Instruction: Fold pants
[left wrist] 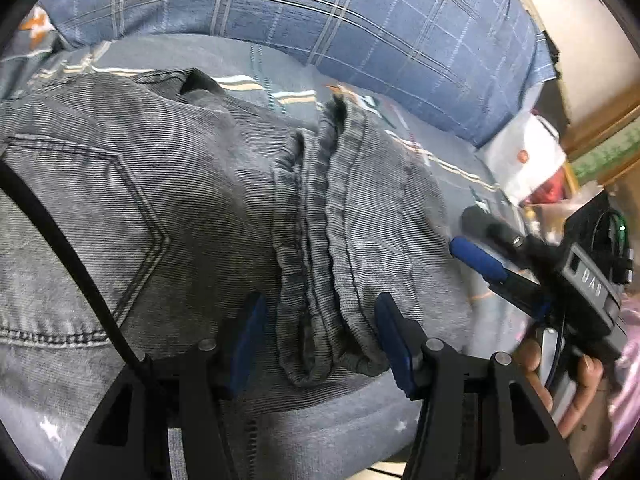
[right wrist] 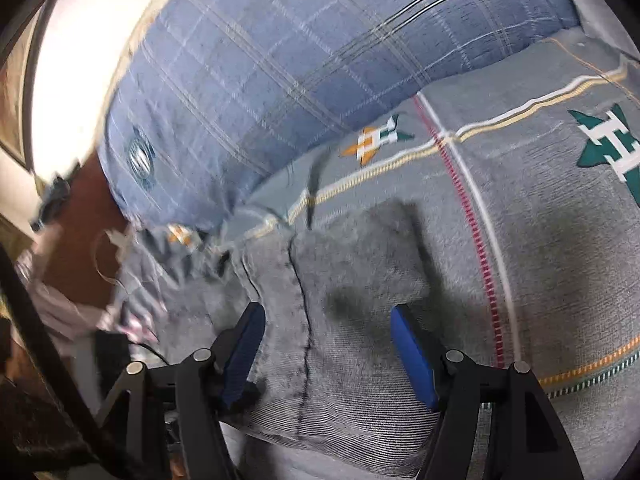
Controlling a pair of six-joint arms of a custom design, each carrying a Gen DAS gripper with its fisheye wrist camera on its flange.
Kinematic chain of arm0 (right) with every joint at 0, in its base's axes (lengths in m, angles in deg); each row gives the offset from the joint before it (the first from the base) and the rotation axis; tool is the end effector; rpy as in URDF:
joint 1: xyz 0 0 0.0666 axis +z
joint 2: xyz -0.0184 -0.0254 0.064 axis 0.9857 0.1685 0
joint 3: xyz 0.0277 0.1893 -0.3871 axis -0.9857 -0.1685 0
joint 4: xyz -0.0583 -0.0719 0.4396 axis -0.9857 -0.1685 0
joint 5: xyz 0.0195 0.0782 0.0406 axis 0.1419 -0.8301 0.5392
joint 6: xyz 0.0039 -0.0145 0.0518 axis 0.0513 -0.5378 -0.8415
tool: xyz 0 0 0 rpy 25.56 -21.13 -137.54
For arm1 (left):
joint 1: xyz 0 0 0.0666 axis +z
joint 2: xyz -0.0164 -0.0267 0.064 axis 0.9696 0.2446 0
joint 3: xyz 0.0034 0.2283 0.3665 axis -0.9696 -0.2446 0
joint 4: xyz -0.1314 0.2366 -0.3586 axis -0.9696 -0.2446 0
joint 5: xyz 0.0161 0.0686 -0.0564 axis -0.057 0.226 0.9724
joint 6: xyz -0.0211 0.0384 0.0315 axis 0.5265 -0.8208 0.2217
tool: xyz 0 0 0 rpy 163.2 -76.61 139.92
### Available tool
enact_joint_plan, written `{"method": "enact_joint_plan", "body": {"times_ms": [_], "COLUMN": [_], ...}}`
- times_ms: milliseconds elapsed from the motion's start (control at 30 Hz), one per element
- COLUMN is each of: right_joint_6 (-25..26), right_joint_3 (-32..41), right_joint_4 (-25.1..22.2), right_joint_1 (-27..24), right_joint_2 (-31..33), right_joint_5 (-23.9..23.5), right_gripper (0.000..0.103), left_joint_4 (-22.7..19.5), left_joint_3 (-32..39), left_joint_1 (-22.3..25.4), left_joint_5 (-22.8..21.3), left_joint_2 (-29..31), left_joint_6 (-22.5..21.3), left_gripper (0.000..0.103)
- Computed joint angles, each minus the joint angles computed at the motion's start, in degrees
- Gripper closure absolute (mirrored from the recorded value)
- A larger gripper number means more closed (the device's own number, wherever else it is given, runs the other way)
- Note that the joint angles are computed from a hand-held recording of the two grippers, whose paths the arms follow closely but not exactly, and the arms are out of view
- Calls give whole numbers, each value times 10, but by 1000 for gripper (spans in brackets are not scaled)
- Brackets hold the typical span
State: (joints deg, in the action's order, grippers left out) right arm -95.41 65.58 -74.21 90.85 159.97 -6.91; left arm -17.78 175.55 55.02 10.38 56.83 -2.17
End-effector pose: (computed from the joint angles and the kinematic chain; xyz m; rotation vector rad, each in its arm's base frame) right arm 0.5590 0.1095 0.3834 0.6234 2.3756 0.6282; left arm 0.6401 -0.2621 0.3626 0.5005 2.6895 -0.8101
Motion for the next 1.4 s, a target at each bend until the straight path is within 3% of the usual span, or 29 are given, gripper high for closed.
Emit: {"method": "enact_joint_plan", "body": {"times_ms": [33,167,233,333,433,600,700,867,1000,1100,1167,1233,1300,1400], "right_joint_6": [10,42,53,59,46,41,41,45,49,50,52,56,61,71], "right_joint_3": [9,35,33,27,29,27,28,41,37,30,26,24,20,20], "right_joint_4": [-17,-62,-58,-43,-44,-47,-48,-81,-70,-48,-32,-20,-7,4], "right_joint_1": [6,22,25,27,24,23,23,26,29,30,33,37,41,49], "right_joint_2": [8,29,26,21,28,24,24,37,31,24,18,14,8,4], "right_joint_5": [15,72,88,95,85,85,89,107,119,111,112,116,113,108], "right_gripper": [34,34,34,34,34,34,34,34,34,34,34,34,34,34], "left_joint_4": [1,19,45,72,8,48,9,20,13,23,48,88,132,165], "left_joint_3": [-1,-18,-28,-40,-9,-28,-17,-31,-18,-22,-37,-62,-93,-131], "left_joint_1": [-2,3,9,5,-6,-14,-27,-33,-27,-16,-7,3,18,52], "left_joint_5": [0,16,35,-38,-82,-109,-151,-166,-156,-123,-99,-89,-91,-83], "left_joint_2": [2,-9,-28,-46,-7,-35,-16,-26,-16,-21,-37,-63,-91,-116], "left_joint_6": [11,33,37,40,23,27,8,2,2,2,0,4,27,81], "left_gripper": [76,87,88,89,89,89,89,87,79,73,66,44,39,39]}}
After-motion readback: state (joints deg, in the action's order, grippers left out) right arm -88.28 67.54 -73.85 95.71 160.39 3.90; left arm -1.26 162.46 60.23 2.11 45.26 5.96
